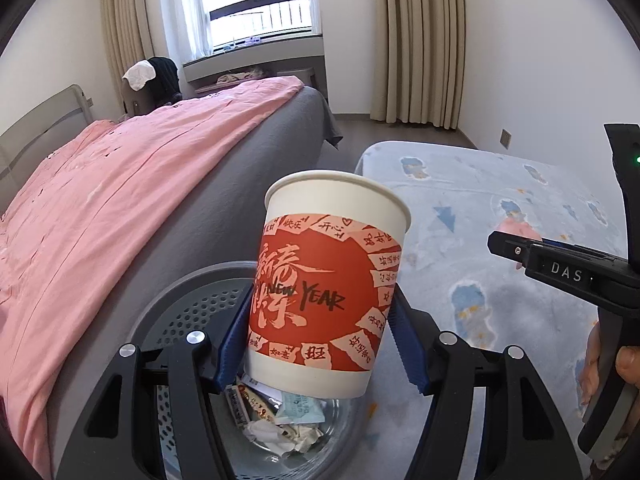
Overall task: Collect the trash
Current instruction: 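Carry cup and pig over the wastebasket and open both tools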
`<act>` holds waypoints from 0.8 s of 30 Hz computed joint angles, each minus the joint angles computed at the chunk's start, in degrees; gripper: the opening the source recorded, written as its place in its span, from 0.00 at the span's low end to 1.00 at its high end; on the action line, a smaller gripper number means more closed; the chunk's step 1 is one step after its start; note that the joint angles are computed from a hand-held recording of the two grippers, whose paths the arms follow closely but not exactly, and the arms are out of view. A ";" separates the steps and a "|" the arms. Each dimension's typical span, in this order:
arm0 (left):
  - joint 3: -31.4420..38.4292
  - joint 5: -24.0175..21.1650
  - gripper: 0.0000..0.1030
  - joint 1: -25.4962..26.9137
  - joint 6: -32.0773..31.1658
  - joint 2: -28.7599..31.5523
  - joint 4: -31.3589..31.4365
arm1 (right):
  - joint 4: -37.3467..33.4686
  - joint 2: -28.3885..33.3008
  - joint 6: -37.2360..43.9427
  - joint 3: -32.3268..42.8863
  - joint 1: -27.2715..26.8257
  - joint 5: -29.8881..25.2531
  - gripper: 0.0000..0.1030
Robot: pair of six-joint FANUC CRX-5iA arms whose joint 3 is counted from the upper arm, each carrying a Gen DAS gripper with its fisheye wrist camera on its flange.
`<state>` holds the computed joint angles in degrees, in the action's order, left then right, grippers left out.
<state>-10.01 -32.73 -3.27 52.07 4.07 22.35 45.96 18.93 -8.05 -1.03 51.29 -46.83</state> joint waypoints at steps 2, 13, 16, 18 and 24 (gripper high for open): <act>-1.35 0.42 0.60 1.62 -0.60 -1.27 0.53 | -0.24 1.19 1.04 1.90 0.62 0.32 0.43; -4.02 0.92 0.60 8.16 4.32 -3.40 -4.40 | -4.45 8.95 11.44 13.80 4.03 1.31 0.43; -4.31 0.77 0.60 9.41 4.47 -3.35 -4.55 | -6.86 11.14 15.18 17.28 4.64 0.59 0.43; -4.65 1.04 0.60 10.15 4.65 -3.44 -4.20 | -8.05 12.60 17.36 19.48 5.03 -0.19 0.43; -4.82 0.85 0.61 11.68 7.43 -3.27 -5.56 | -9.79 15.62 22.35 23.94 5.67 -1.71 0.43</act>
